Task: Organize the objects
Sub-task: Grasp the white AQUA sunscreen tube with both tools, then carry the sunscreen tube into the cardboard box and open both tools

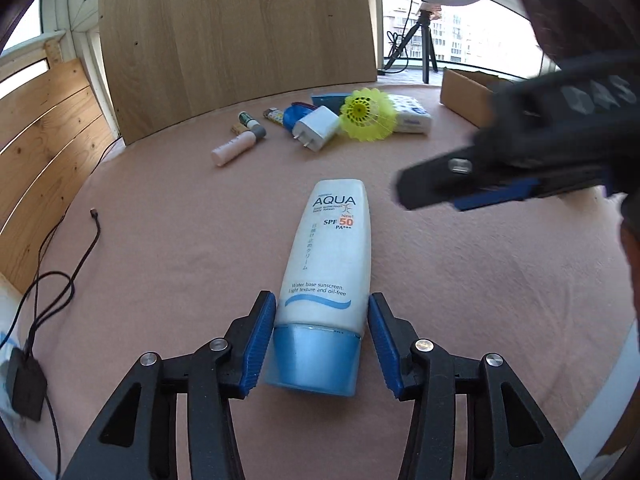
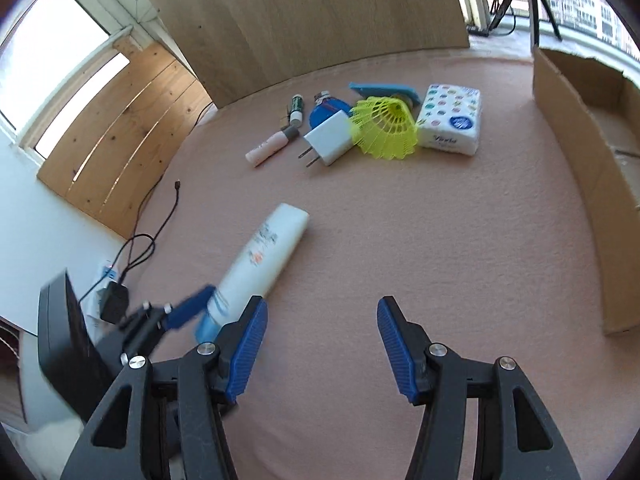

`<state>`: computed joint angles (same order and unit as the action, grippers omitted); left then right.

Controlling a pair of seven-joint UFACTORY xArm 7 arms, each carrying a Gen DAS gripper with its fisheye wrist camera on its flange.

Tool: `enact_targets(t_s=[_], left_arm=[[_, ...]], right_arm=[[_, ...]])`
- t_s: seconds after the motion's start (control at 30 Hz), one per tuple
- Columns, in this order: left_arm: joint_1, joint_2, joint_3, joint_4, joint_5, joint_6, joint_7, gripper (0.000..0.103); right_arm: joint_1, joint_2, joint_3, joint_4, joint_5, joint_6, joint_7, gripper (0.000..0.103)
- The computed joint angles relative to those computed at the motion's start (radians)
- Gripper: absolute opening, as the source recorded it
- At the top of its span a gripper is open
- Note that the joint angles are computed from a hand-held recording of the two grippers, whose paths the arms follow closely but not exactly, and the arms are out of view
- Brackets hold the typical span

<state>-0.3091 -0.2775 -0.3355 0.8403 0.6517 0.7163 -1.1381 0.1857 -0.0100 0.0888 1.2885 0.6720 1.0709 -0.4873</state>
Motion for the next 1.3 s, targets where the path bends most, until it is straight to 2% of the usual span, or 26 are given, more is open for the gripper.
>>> enact_targets(t_s=[0.1, 0.27, 0.3, 0.33, 0.63, 1.0, 1.3], left_arm=[[-0.013, -0.010, -0.026, -0.008, 0.008, -0.001, -0.046, 0.051], [-0.016, -0.048, -0.012, -0.049, -0.023, -0.051, -0.046, 0.051], [-0.013, -0.054, -0.014, -0.054, -0.027, -0.054, -0.048, 0.050], [-0.011, -0.059, -0.011, -0.060, -0.038, -0.065, -0.043, 0.050], [0.006, -0.101, -0.020, -0.061, -0.111, -0.073, 0.015, 0.050], [0.039, -0.067, -0.083, 0.104, -0.022, 0.004, 0.036, 0.050], [-0.023, 0.098, -0.116, 0.307, 0.120, 0.111, -0.026, 0.050]], right_arm=[[0.015, 0.048, 0.018, 0.028, 0.011, 0.029, 0.030, 0.053], [0.020, 0.083, 0.036, 0.035, 0.043, 0.046, 0.060, 0.055], [0.021, 0.082, 0.037, 0.034, 0.036, 0.039, 0.062, 0.051], [0.022, 0.083, 0.038, 0.035, 0.029, 0.035, 0.064, 0.037], [-0.001, 0.056, 0.027, 0.023, 0.139, 0.053, 0.020, 0.029], [-0.038, 0.003, -0.018, 0.084, 0.252, 0.086, -0.021, 0.028], [-0.099, -0.013, -0.072, 0.111, 0.308, 0.145, -0.091, 0.028]])
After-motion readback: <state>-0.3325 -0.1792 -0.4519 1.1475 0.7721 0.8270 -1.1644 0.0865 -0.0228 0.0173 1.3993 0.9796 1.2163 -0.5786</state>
